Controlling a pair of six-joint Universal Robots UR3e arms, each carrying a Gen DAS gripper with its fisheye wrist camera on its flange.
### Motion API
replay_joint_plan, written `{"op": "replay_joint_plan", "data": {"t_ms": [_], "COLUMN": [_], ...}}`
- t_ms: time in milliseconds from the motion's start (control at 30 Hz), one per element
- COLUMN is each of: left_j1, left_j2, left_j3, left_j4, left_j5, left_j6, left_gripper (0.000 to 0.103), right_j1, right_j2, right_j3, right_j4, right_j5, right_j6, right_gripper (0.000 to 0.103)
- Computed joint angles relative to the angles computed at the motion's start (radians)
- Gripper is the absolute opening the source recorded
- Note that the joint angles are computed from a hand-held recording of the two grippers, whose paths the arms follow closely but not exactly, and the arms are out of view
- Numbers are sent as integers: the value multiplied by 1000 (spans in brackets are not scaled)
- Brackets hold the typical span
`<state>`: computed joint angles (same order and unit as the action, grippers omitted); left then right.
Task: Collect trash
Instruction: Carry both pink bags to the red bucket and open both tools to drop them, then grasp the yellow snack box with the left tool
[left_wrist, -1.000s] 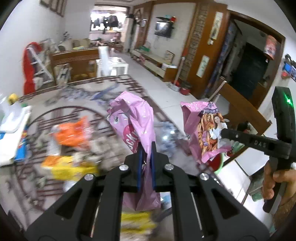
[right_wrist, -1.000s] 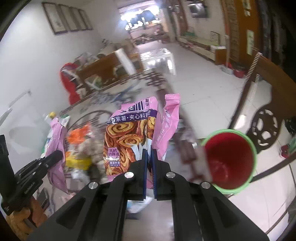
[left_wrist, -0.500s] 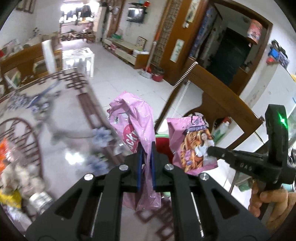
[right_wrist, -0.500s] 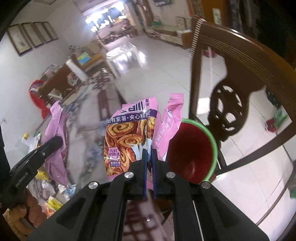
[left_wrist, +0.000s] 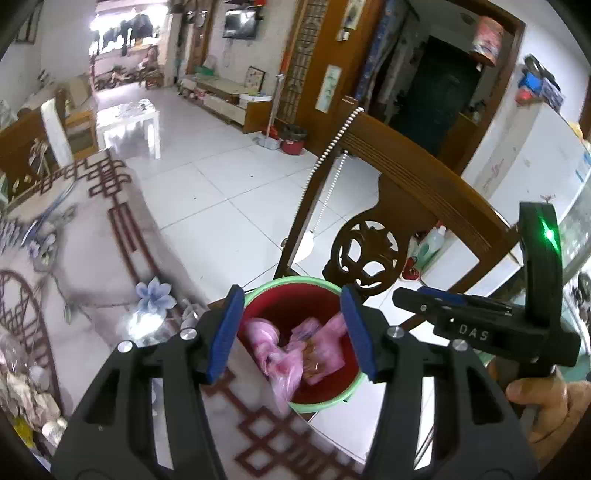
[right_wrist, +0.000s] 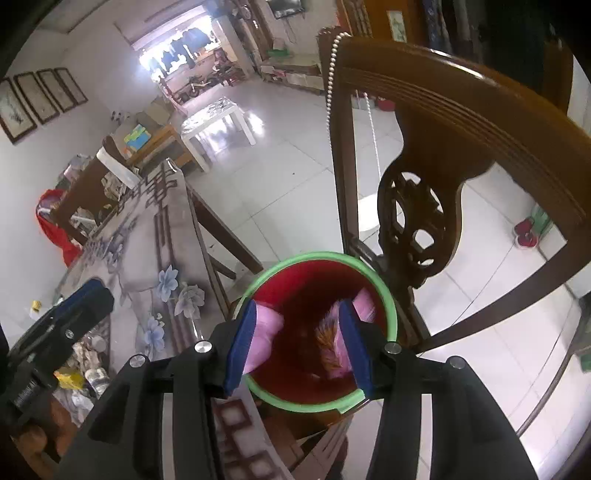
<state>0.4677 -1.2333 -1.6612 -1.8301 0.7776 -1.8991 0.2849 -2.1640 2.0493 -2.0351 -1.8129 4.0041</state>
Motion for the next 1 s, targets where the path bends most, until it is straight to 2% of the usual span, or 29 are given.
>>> {"op": "replay_joint_plan", "data": {"t_ms": [167, 333, 400, 600, 800, 900, 933, 967, 1000], "left_j1": [88, 209, 269, 428, 588, 668, 690, 707, 720], "left_j2": [10, 25, 24, 15, -86, -192, -231, -269, -321], "left_j3": [30, 66, 93, 148, 212, 271, 289, 300, 309], "left_j4": [-59, -153, -215, -339, -348, -282, -244, -187, -91], "left_j5": [-7, -18, -22, -23, -5, 3, 4, 7, 23], "left_j6": [20, 86, 129, 253, 294, 240, 200, 143, 41], "left_gripper": [52, 52, 52, 52, 58, 59, 66, 73, 74], "right_j1": [46, 133, 171, 264, 345, 386, 408, 428, 456], "right_j2": [76, 178, 215, 333, 501, 597, 642, 678, 738], "right_j3": [-46, -131, -166, -263, -398, -497, -549, -593, -672], "right_j4": [-39, -51, -48, -51, -48, -28, -18, -2, 32], "right_j5": [-17, -62, -83, -116, -133, -132, -136, -148, -169], "right_j6": [-10, 10, 25, 58, 105, 151, 159, 164, 167], "right_gripper": [46, 48, 51, 51, 52, 52, 52, 52, 52]}}
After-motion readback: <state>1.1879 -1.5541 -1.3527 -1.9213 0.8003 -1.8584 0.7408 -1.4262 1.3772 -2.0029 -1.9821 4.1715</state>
